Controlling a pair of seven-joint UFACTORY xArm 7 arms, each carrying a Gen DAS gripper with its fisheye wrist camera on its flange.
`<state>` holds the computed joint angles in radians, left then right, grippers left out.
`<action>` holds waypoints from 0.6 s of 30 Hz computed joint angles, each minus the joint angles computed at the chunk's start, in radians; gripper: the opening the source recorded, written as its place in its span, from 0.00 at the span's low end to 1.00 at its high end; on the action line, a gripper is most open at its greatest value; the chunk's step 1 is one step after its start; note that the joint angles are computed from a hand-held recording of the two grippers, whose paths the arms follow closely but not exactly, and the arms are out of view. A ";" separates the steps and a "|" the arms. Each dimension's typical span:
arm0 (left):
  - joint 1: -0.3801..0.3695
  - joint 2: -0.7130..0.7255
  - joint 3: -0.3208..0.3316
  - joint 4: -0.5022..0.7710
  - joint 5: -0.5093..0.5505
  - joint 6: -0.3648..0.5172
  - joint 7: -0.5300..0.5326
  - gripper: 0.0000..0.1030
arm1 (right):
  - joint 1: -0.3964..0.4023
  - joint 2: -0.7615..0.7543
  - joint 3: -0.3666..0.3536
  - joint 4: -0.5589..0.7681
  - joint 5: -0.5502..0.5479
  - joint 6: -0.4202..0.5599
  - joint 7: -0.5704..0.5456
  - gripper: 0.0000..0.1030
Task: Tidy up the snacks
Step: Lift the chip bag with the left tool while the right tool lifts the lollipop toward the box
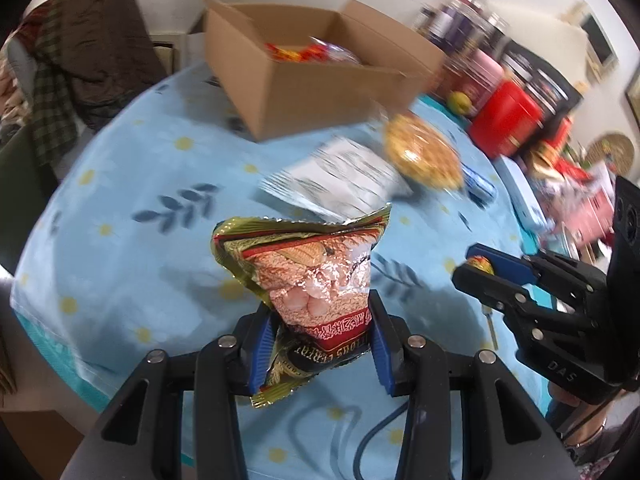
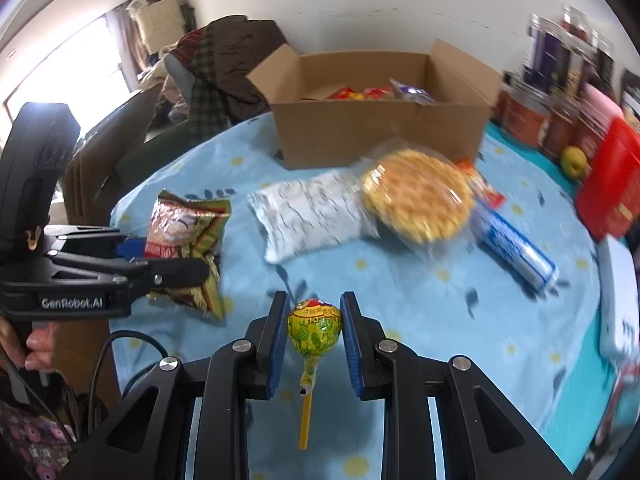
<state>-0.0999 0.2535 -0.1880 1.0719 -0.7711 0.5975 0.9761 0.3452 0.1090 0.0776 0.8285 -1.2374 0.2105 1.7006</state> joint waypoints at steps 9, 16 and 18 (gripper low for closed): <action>-0.065 -0.008 -0.007 -0.043 0.086 -0.009 -0.046 0.41 | -0.031 -0.091 0.032 -0.129 -0.042 0.014 0.134 0.25; -0.070 0.032 -0.044 -0.045 0.097 -0.123 -0.080 0.43 | -0.066 -0.105 0.048 -0.161 -0.055 -0.005 0.152 0.25; -0.066 0.032 -0.060 -0.057 0.077 -0.166 -0.059 0.42 | -0.071 -0.099 0.049 -0.161 -0.057 -0.010 0.152 0.25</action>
<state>-0.1655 0.2859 -0.2480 1.0148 -0.6937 0.4313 0.9174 0.2746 0.0104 0.1263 0.6672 -1.2945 0.2002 1.8522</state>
